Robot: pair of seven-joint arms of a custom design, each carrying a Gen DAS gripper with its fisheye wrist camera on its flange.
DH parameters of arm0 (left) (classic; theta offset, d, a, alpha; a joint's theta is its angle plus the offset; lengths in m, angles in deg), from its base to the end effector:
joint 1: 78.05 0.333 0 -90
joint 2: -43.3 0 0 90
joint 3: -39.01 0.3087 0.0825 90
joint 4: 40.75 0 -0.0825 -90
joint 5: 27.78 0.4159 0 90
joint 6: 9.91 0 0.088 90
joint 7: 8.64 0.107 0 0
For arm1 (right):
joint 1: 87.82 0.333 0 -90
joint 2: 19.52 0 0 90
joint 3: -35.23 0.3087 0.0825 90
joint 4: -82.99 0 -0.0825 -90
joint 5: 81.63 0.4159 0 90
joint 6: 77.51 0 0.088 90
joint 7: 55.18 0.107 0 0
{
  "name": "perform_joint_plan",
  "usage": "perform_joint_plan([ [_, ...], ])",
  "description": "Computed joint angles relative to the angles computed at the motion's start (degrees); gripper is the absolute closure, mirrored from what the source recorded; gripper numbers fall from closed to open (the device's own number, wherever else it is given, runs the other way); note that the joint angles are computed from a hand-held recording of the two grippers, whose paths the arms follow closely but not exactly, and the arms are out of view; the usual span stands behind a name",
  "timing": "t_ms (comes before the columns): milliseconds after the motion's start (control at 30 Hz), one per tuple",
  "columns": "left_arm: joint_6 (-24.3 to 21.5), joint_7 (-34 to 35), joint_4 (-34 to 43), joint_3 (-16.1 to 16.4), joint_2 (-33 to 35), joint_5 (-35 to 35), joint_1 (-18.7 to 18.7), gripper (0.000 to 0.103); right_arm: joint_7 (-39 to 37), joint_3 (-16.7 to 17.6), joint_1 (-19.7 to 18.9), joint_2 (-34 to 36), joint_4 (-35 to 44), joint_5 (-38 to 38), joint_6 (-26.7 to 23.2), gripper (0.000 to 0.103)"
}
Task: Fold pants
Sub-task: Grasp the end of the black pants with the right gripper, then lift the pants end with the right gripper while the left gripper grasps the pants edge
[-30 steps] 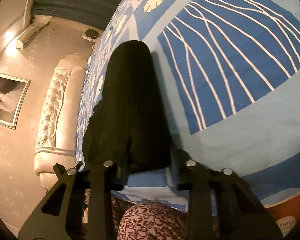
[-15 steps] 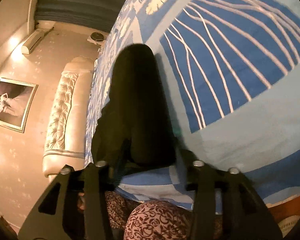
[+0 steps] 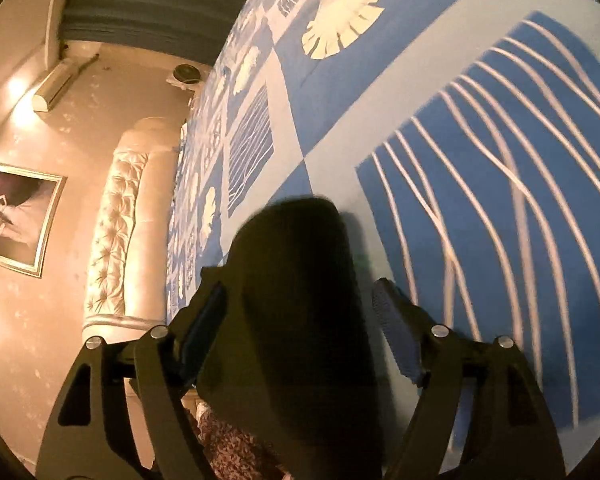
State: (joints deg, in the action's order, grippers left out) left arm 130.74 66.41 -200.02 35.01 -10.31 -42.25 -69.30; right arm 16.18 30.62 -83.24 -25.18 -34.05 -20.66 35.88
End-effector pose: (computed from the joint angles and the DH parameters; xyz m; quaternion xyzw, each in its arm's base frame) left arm 0.3557 0.0297 0.5118 -0.8177 0.4853 -0.2784 0.1356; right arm 0.5726 0.0539 0.5003 -0.5856 0.6585 0.2640 0.3921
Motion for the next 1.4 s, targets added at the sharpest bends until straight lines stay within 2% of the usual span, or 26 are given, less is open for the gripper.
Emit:
perform_joint_plan([
  [200,0.12,0.11,-0.05,0.33,0.06,-0.32,-0.07,0.012,0.16,1.23,-0.22,5.28,5.91,-0.51,-2.68,0.029],
  [233,0.15,0.13,-0.06,0.37,0.06,-0.39,-0.09,0.012,0.03,1.44,-0.44,5.4,6.12,-1.18,-2.94,0.033],
  [300,0.17,0.2,-0.02,0.41,0.15,-0.45,-0.07,0.012,1.42,2.11,-0.45,6.47,7.66,-3.79,-2.76,0.057],
  [367,0.15,0.32,0.02,0.42,0.2,-0.42,-0.04,0.012,2.49,2.27,-0.83,6.71,7.71,-5.92,-2.59,0.072],
  [567,0.2,0.48,-0.03,0.55,0.13,-0.71,-0.19,0.012,2.27,2.52,-1.36,6.47,6.03,-3.72,-1.08,0.076],
  [633,0.26,0.52,0.0,0.51,0.21,-0.75,-0.19,0.012,2.14,2.69,-1.26,6.0,5.62,-3.17,-0.93,0.074],
  [667,0.22,0.44,-0.01,0.44,0.15,-0.76,-0.14,0.012,1.95,2.67,-1.22,5.72,5.41,-2.82,-0.81,0.069],
  [733,0.15,0.46,0.01,0.47,0.13,-0.78,-0.15,0.012,1.64,2.32,-1.31,4.0,3.87,-2.19,-0.32,0.055],
  [767,0.15,0.49,0.0,0.49,0.1,-0.81,-0.17,0.012,2.36,2.42,-1.02,2.08,2.35,-2.35,2.18,0.043],
  [800,0.13,0.62,-0.02,0.63,0.05,-0.94,-0.3,0.012,2.96,2.43,-0.63,0.41,1.03,-2.71,4.65,0.036],
  [900,-0.17,1.06,0.13,1.44,-0.05,-1.8,-0.79,0.012,5.21,2.72,1.15,-5.95,-3.87,-5.91,13.97,0.033],
  [967,-1.39,1.92,0.89,3.13,0.05,-3.17,-1.33,0.012,7.7,3.68,2.42,-11.18,-7.71,-9.97,20.02,0.031],
  [1067,-2.23,3.13,1.64,6.03,-1.14,-6.45,-1.5,0.012,12.91,5.59,3.83,-18.19,-12.9,-15.3,25.24,0.028],
  [1200,-1.42,6.36,2.4,8.73,-3.63,-8.2,0.73,0.012,13.97,5.81,8.4,-25.12,-18.16,-15.7,27.74,0.027],
  [1300,-3.3,11.76,3.06,13.43,-3.84,-10.26,1.39,0.012,14.82,6.27,12.12,-27.69,-19.66,-17.72,27.02,0.026],
  [1400,-4.73,15.03,1.9,17.96,-3.98,-15.42,2.5,0.012,15.0,5.77,16.52,-28.03,-19.98,-18.36,25.86,0.026],
])
